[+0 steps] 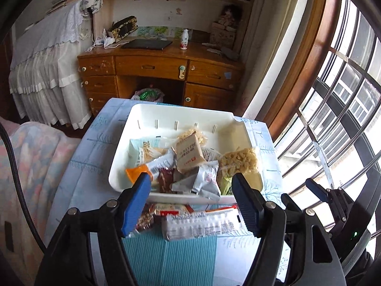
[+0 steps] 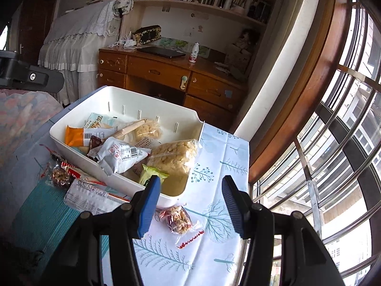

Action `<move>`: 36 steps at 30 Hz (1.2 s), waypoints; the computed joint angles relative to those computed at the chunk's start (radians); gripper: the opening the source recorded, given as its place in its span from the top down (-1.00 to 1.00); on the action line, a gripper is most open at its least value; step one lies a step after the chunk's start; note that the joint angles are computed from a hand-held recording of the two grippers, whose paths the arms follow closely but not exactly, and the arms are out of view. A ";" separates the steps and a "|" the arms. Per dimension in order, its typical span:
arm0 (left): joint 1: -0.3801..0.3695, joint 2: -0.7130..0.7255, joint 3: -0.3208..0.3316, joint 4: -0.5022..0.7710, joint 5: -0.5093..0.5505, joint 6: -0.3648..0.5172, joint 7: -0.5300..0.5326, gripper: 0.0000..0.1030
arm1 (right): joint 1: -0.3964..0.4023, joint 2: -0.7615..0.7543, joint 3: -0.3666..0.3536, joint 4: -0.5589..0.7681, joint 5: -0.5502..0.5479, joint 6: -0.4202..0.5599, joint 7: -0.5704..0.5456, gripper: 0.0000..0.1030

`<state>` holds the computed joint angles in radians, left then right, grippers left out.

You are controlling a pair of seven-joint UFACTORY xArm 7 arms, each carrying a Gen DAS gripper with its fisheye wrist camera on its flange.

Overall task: Organize snacks
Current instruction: 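Open both tools to drop both packets into the tray, then move left tool to the white red-striped packet while right tool reaches the nut bag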

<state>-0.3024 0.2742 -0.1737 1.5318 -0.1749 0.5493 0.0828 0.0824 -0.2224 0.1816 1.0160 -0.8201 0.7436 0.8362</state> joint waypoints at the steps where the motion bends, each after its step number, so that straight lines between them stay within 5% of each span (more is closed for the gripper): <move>1: -0.003 -0.018 0.002 -0.025 0.004 -0.008 -0.009 -0.36 | 0.002 -0.014 -0.008 -0.014 0.015 -0.009 -0.015 -0.05; 13: -0.027 -0.175 0.002 -0.243 0.070 -0.107 -0.031 -0.59 | -0.022 -0.150 -0.064 -0.172 0.331 -0.136 -0.205 -0.18; 22: -0.055 -0.175 -0.007 -0.247 0.156 -0.067 0.040 -0.61 | -0.008 -0.205 -0.086 -0.253 0.572 -0.152 -0.356 -0.19; 36: -0.088 -0.027 -0.034 -0.123 0.191 0.058 0.366 -0.77 | -0.056 -0.162 -0.064 -0.265 0.618 -0.105 -0.346 -0.20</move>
<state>-0.3907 0.2477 -0.2074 1.4088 0.0158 0.6070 0.4485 0.0262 -0.3841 0.1177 0.7507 -0.2023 0.6389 0.4905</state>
